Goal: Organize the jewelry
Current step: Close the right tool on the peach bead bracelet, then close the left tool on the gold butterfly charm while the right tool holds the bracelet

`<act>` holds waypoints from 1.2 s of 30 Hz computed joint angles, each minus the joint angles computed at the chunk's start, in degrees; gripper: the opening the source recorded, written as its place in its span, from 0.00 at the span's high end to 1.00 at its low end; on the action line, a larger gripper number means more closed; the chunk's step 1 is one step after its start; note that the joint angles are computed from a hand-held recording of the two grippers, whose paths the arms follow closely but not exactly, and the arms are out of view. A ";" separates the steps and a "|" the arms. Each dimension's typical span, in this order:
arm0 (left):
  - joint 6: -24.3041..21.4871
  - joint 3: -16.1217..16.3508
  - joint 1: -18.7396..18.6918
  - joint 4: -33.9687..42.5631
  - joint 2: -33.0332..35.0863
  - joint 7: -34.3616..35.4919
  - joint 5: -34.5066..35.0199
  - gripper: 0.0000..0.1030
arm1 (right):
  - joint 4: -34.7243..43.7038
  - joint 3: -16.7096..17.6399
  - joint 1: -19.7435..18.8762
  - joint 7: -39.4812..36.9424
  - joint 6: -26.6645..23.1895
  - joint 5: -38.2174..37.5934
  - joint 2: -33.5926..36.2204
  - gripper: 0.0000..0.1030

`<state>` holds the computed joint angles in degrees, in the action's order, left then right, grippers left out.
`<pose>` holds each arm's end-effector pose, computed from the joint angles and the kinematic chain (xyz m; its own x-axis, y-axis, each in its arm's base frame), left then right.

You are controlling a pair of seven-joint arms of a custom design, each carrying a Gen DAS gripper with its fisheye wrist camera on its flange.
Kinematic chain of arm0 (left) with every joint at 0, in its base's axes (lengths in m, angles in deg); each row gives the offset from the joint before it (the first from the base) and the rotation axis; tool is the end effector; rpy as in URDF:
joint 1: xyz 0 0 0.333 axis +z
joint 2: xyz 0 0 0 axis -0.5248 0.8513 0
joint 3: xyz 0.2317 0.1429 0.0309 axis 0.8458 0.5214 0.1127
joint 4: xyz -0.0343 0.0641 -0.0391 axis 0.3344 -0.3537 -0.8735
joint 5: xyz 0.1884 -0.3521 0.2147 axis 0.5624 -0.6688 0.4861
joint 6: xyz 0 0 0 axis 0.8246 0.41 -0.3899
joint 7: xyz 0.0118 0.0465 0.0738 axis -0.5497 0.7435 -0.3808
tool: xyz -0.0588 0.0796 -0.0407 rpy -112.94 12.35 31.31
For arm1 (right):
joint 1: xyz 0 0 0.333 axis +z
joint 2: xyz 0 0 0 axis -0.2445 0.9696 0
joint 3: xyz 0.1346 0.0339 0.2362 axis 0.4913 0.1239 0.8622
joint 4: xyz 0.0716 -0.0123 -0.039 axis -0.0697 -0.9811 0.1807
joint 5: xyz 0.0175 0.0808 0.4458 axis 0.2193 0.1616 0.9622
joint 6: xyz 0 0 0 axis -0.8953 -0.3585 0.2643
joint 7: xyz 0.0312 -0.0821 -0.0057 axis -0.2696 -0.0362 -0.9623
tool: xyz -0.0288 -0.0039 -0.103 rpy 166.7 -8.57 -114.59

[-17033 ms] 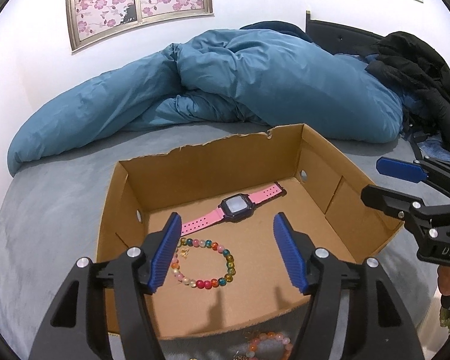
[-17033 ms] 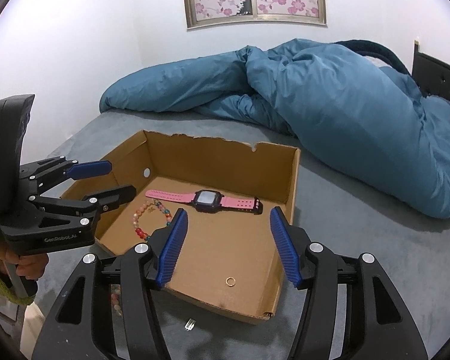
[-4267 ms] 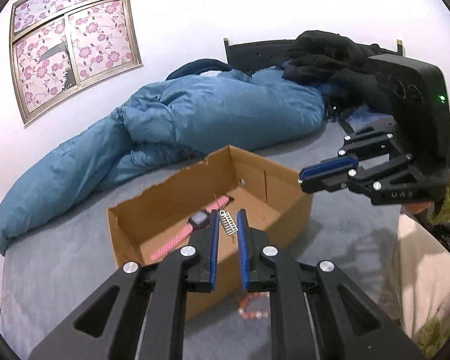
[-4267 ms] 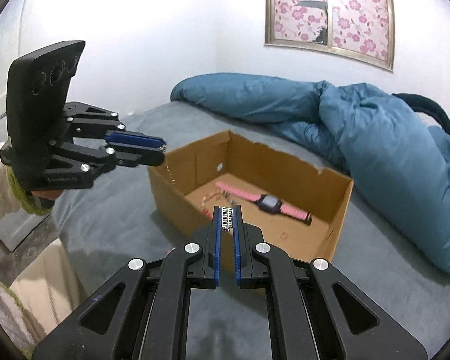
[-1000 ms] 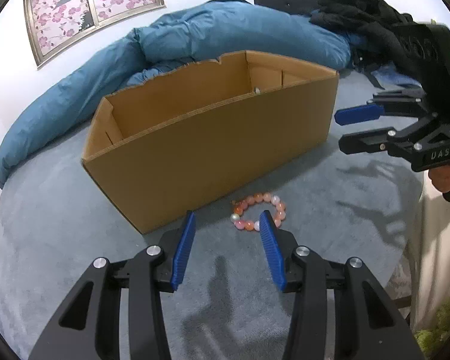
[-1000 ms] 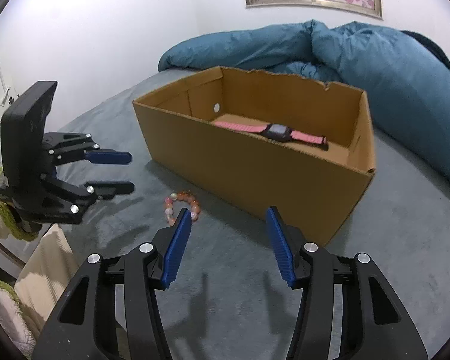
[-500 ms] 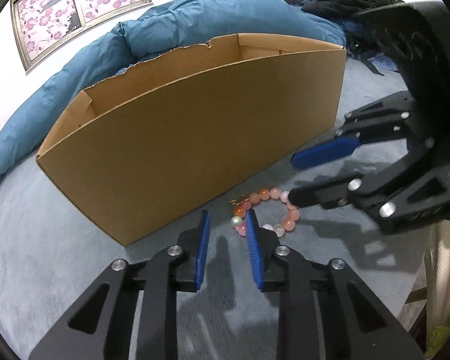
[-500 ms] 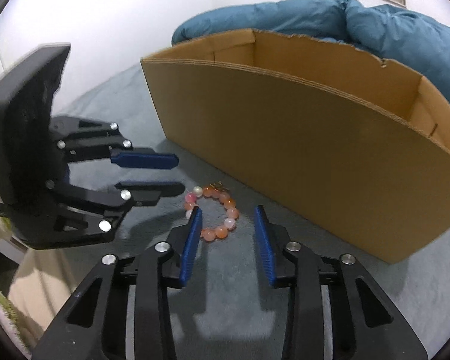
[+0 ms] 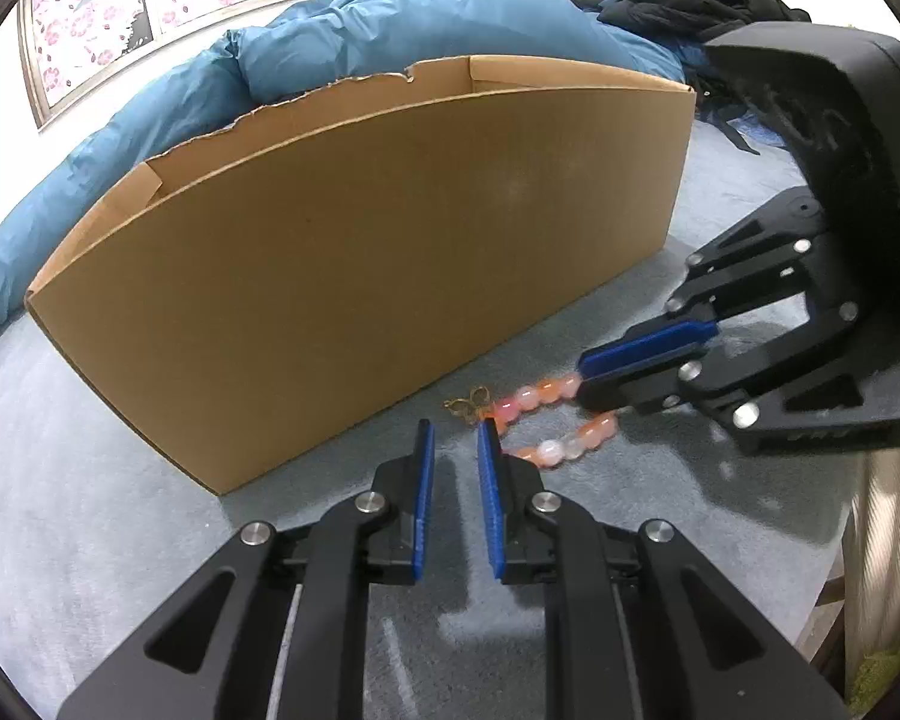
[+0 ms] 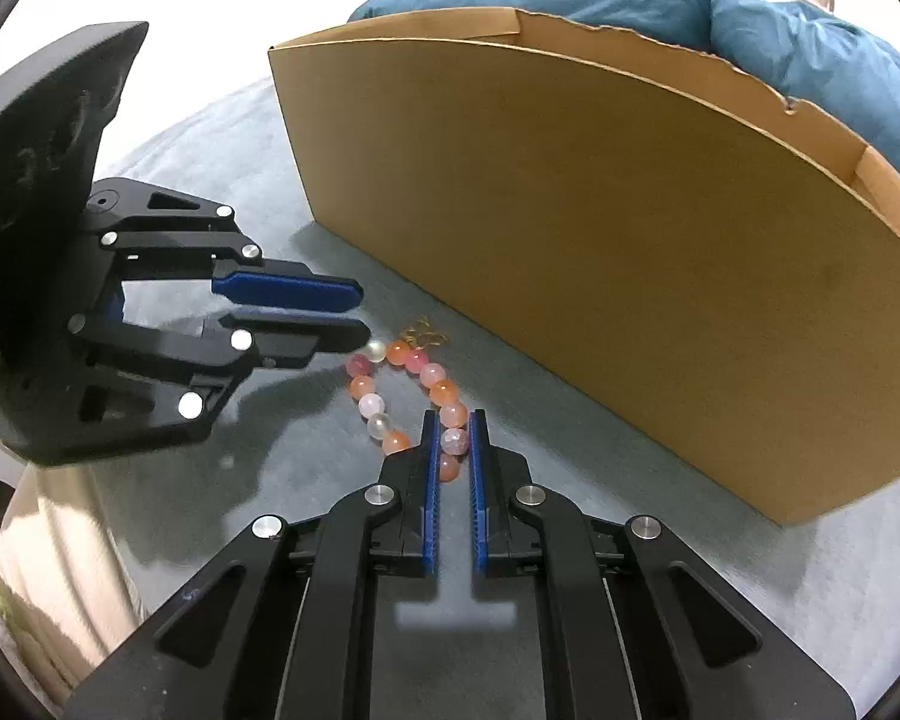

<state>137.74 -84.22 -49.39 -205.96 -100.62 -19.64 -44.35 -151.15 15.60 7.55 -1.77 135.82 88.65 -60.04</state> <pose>0.4363 -0.3888 0.4994 -0.3452 -0.9357 -0.0728 -0.7120 0.3116 -0.6292 0.4888 0.1553 0.5172 0.7745 -0.6238 -0.1046 -0.5655 -0.6088 -0.5563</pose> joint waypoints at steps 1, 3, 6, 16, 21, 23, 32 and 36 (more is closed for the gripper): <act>-0.03 0.03 -0.04 0.08 0.12 0.02 -0.11 0.86 | -0.24 -0.02 -0.30 0.09 -0.15 -0.38 -0.42 0.93; -0.05 0.24 -0.18 0.37 0.57 0.29 -0.59 0.86 | -0.27 -0.37 -1.16 0.16 -0.41 -1.29 -0.64 0.93; -0.39 0.31 -0.36 1.08 1.41 0.53 -0.90 0.86 | -0.71 -0.69 -2.34 0.86 -0.46 -2.61 -1.41 0.93; -1.75 1.20 -1.04 4.45 5.40 0.55 -0.33 0.82 | -1.14 -2.23 -5.07 3.05 -0.61 -3.96 -1.72 0.93; -2.35 1.85 -1.42 5.22 6.20 0.64 -0.78 0.77 | -1.10 -1.32 -4.32 4.18 1.06 -3.35 -0.52 0.93; -2.59 2.04 -1.53 5.68 6.70 0.94 -0.94 0.77 | -0.95 -1.63 -4.40 3.90 0.73 -3.43 -0.61 0.93; -5.02 2.37 -2.16 8.92 9.92 0.50 1.35 0.77 | 0.29 -1.97 -5.07 3.32 -0.19 -3.32 0.29 0.93; -6.47 2.35 -2.79 10.39 11.08 -0.34 3.03 0.77 | 0.58 -1.92 -5.23 3.25 -0.27 -3.15 0.63 0.92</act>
